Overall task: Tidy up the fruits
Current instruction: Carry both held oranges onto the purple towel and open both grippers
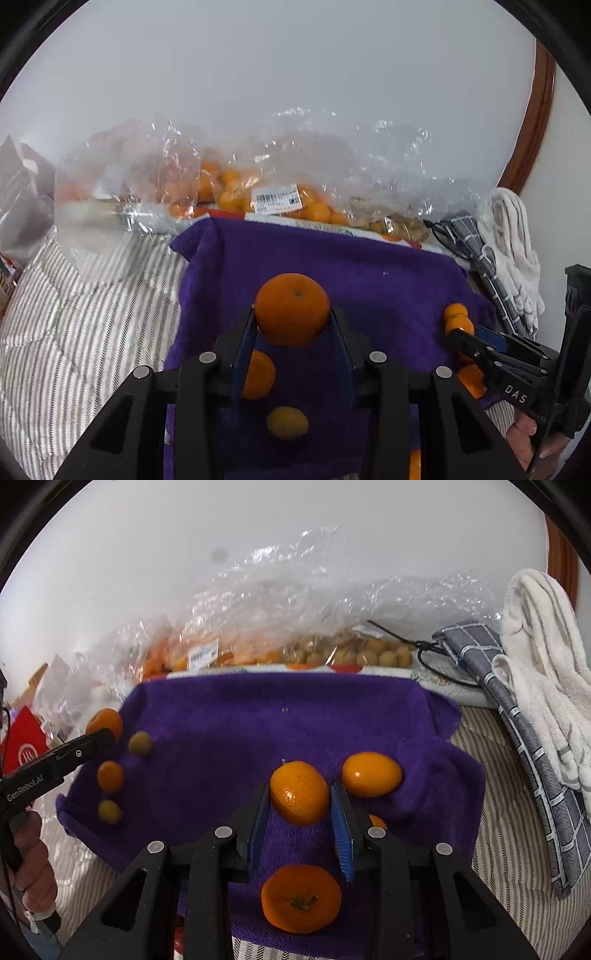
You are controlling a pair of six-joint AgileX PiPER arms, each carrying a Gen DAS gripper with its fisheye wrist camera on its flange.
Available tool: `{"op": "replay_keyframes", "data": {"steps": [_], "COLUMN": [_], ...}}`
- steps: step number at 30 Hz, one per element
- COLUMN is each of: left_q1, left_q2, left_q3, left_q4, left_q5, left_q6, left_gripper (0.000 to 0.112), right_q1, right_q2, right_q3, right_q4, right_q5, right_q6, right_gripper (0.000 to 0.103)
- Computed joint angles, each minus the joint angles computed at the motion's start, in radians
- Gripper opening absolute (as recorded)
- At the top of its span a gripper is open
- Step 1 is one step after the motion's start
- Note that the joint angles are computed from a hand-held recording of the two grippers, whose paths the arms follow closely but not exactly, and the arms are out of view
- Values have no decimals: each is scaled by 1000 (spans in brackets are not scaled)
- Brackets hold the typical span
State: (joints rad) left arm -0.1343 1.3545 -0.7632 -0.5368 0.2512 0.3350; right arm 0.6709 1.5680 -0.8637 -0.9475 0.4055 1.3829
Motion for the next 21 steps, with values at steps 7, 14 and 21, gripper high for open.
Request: {"op": "replay_keyframes", "data": {"steps": [7, 14, 21], "left_q1": [-11, -52, -99], "left_q2": [28, 28, 27], "left_q3": [-2, 1, 3], "left_q4": [37, 229, 570], "left_q5": [11, -13, -25], "left_q6": [-30, -209, -539], "left_gripper": [38, 38, 38], "right_q1": [9, 26, 44], "right_q2": [35, 40, 29], "right_q3": [-19, -18, -7], "right_q4": [43, 12, -16], "right_q5": [14, 33, 55], "right_q6": [-53, -29, 7], "right_gripper": [33, 33, 37]}}
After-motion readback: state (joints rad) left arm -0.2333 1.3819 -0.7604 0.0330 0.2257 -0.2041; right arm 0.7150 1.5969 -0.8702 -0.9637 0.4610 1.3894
